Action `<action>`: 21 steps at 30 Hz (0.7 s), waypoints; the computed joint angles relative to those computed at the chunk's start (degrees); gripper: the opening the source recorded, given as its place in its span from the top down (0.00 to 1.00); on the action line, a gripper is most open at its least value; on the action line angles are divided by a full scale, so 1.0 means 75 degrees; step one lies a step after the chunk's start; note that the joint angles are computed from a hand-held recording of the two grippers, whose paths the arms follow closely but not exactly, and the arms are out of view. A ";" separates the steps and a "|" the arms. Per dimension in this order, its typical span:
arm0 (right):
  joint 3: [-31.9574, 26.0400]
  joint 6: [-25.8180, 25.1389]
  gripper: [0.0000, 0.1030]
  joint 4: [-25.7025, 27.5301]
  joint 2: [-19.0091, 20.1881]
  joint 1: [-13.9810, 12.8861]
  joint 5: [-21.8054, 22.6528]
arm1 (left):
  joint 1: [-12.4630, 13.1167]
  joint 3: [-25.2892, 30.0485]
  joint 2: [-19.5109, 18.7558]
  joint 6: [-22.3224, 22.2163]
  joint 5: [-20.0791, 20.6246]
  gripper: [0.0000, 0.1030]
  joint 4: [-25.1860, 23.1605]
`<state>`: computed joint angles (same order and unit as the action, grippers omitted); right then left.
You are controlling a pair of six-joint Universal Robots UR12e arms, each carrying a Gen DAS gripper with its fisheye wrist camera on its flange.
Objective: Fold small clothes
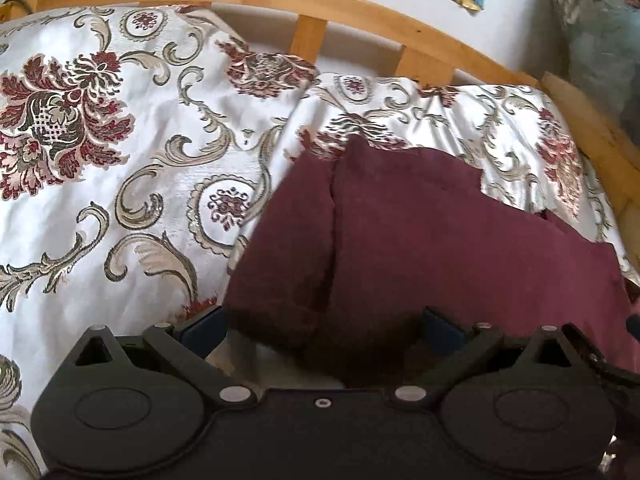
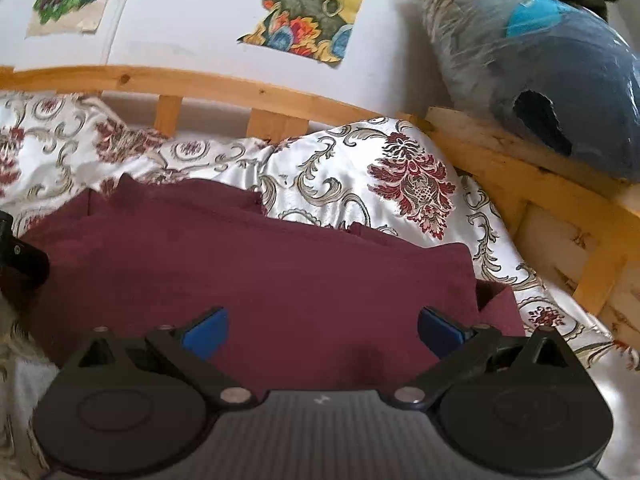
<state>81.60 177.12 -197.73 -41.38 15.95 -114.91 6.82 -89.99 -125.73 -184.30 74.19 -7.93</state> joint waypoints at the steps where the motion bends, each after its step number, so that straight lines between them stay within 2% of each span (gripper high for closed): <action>1: 0.0010 0.0015 0.00 0.0049 -0.0004 -0.0007 0.0035 | -0.0030 0.0084 -0.0040 0.0035 0.0177 0.01 -0.0095; 5: 0.0017 0.0013 0.00 0.0393 -0.0016 -0.0029 0.0044 | -0.0097 0.0326 -0.0216 0.0136 0.0766 0.01 -0.0135; 12: 0.0013 0.0173 0.00 0.0813 -0.0044 -0.0065 0.0255 | -0.0078 0.0684 -0.0410 0.0459 0.0741 0.00 -0.0712; 14: 0.0006 0.0241 0.00 0.1016 -0.0063 -0.0081 0.0323 | -0.0085 0.0656 -0.0409 0.0557 0.0766 0.00 -0.0662; 21: 0.0031 0.0307 0.00 0.1063 -0.0083 -0.0087 0.0364 | -0.0079 0.0614 -0.0393 0.0636 0.0748 0.00 -0.0630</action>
<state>81.83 179.43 -189.76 -42.00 15.29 -112.17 6.23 -85.39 -128.67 -179.52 79.80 -12.66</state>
